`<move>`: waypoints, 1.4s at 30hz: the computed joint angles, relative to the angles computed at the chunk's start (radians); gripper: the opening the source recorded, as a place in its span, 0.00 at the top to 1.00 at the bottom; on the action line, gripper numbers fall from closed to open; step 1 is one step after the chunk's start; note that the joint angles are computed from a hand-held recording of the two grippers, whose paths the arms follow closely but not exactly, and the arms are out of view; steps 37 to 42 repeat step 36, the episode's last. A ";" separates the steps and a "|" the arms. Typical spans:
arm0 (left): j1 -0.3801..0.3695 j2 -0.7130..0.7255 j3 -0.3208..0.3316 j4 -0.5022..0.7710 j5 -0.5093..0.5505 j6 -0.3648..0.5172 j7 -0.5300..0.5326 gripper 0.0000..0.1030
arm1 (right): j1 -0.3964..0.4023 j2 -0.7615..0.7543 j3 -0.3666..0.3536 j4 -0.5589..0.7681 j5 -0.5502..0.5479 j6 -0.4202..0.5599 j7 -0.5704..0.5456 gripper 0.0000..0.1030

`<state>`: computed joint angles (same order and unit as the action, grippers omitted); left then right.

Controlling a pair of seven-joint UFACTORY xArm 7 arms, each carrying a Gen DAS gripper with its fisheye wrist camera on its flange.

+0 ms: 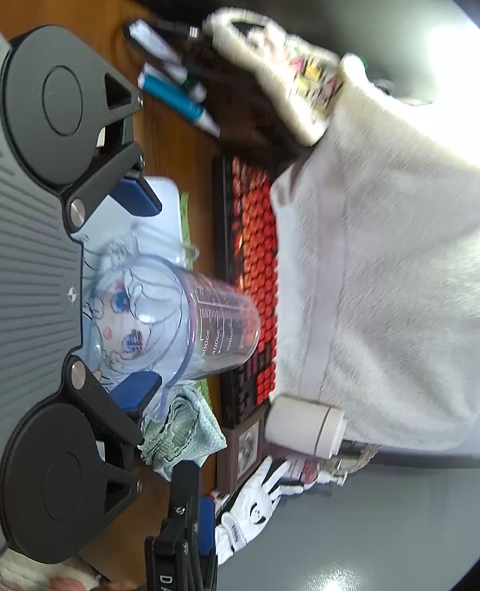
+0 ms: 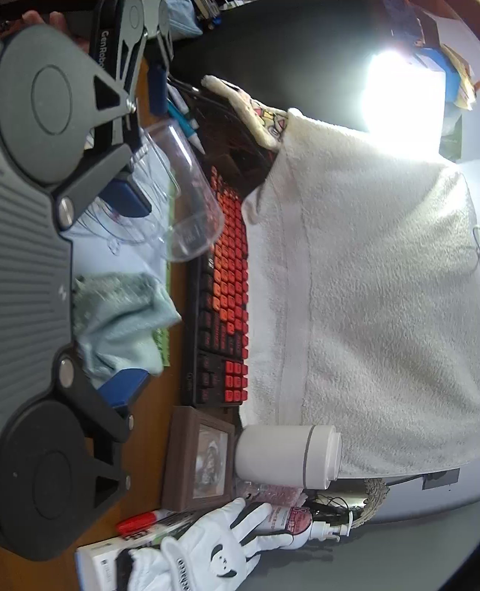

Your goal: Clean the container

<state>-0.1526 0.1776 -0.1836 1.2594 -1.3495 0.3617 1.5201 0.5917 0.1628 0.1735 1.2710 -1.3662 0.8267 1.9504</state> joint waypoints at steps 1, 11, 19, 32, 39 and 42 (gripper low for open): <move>0.003 -0.022 0.000 -0.021 -0.009 -0.001 0.012 0.11 | 0.012 0.002 0.008 0.009 0.009 0.022 0.004 0.14; -0.039 -0.221 0.071 -0.199 0.064 -0.017 -0.134 0.05 | 0.188 0.086 0.039 0.186 0.125 0.373 -0.030 0.14; -0.094 -0.324 0.126 -0.278 0.009 -0.085 -0.102 0.05 | 0.314 0.155 0.023 0.324 0.148 0.571 -0.087 0.14; -0.140 -0.381 0.164 -0.318 0.039 -0.092 -0.128 0.05 | 0.345 0.165 -0.001 0.380 0.236 0.591 -0.087 0.14; -0.147 -0.381 0.167 -0.317 0.032 -0.107 -0.121 0.05 | 0.346 0.166 -0.005 0.382 0.234 0.584 -0.095 0.14; -0.147 -0.381 0.167 -0.317 0.032 -0.107 -0.121 0.05 | 0.346 0.166 -0.005 0.382 0.234 0.584 -0.095 0.14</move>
